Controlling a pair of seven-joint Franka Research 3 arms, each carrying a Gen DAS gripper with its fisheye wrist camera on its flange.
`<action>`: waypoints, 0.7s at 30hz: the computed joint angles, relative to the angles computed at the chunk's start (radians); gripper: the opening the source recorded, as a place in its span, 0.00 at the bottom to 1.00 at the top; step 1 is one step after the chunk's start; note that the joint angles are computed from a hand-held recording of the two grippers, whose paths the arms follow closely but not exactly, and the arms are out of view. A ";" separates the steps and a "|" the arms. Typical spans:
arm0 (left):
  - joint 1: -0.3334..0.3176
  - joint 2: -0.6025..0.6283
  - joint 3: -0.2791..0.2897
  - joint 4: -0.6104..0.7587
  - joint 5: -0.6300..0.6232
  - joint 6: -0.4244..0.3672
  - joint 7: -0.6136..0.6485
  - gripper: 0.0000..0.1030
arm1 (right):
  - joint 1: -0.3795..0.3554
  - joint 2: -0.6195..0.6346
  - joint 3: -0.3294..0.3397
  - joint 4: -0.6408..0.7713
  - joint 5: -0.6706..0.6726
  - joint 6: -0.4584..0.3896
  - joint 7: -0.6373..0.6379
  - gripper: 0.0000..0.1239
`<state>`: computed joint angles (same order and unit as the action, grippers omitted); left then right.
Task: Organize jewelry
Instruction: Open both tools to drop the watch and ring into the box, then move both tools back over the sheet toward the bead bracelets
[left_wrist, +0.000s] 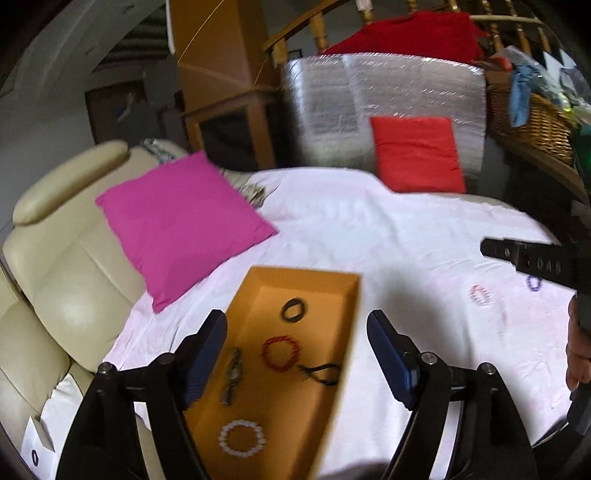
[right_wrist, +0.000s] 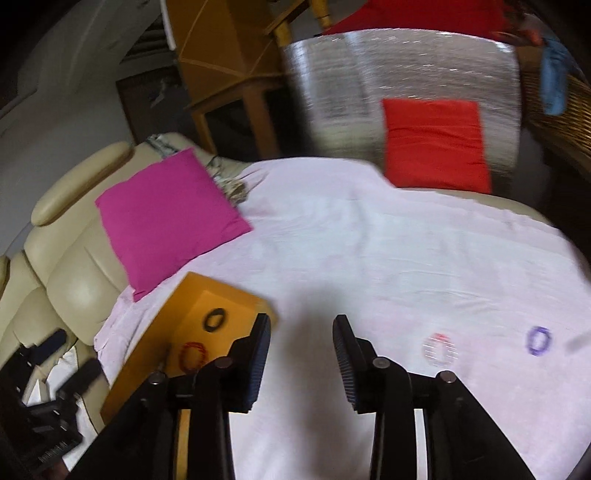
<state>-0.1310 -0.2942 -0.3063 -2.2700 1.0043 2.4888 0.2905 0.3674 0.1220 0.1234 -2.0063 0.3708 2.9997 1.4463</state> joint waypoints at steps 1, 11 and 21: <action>-0.008 0.004 -0.014 0.017 0.003 -0.010 -0.004 0.78 | -0.014 -0.030 0.001 -0.035 0.026 0.011 -0.021 0.38; -0.118 0.168 -0.068 0.222 0.069 -0.153 0.026 0.81 | -0.031 -0.174 -0.079 -0.207 0.483 0.097 -0.387 0.44; -0.259 0.382 -0.006 0.413 0.068 -0.254 0.105 0.81 | -0.114 -0.080 -0.084 -0.144 1.053 0.090 -0.815 0.44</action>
